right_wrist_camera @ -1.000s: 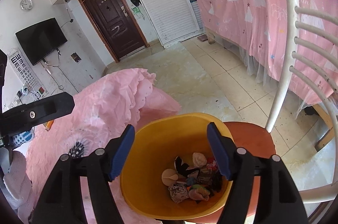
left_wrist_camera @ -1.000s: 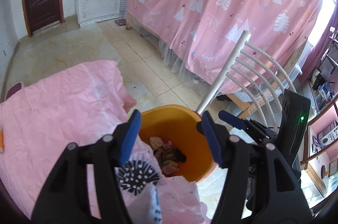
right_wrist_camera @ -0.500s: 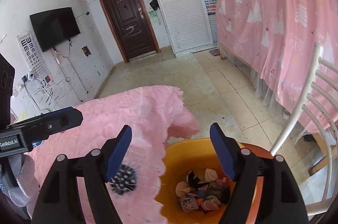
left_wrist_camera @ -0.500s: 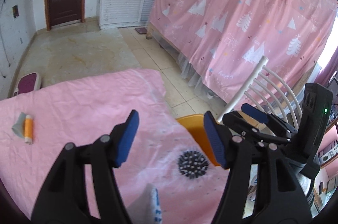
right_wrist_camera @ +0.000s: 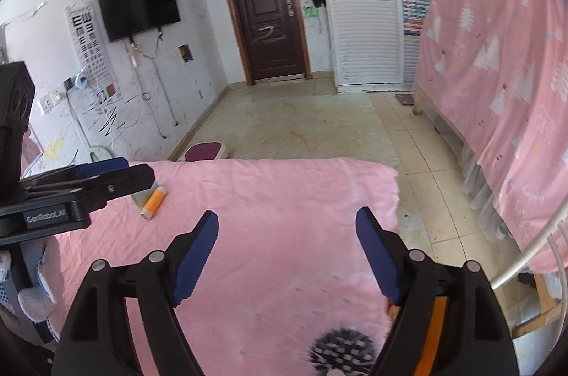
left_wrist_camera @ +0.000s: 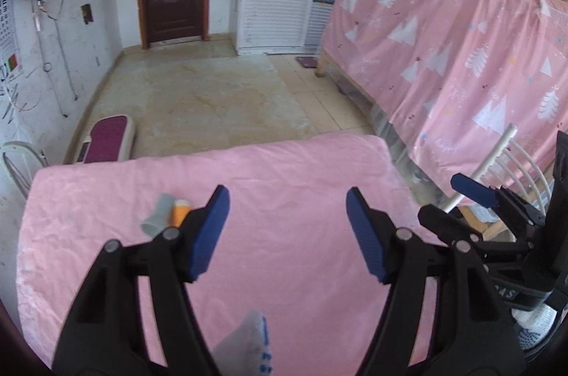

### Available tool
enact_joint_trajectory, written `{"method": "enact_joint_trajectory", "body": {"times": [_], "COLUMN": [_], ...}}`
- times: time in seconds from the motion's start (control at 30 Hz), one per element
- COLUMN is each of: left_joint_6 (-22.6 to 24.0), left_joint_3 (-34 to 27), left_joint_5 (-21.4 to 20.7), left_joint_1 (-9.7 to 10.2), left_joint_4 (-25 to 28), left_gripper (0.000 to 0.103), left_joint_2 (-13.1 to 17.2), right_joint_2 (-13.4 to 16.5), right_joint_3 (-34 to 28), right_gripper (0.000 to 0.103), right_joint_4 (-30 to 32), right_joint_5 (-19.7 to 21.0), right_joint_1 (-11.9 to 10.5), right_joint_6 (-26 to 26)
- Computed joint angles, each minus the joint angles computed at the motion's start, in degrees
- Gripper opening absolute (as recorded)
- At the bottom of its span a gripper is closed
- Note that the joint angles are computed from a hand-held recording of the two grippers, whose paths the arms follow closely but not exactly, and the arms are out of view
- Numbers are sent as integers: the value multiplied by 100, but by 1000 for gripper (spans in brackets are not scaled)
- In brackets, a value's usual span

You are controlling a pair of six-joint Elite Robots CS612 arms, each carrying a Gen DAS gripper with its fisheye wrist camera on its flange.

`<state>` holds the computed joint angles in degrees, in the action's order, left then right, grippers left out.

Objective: Collect trash
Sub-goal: 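Move both grippers back over the grey cone and orange spool, then grasp the grey cone with the left gripper while the right gripper grasps the orange spool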

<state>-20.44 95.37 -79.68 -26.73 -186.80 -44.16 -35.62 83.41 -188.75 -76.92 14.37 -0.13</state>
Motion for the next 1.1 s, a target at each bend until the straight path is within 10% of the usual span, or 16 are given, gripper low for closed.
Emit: {"method": "enact_joint_trajectory", "body": {"times": [1.1], "left_joint_6": [42], "left_joint_3": [-185], "left_joint_5": [-105], "left_joint_1": [658], "left_joint_4": [907], "left_gripper": [65], "left_joint_2": [271], "right_joint_2": [665], "right_joint_3": [-1625], "right_gripper": [73], "right_joint_4": [1923], "right_joint_5": [32], "right_joint_1": [737], "right_joint_6": [-845]}}
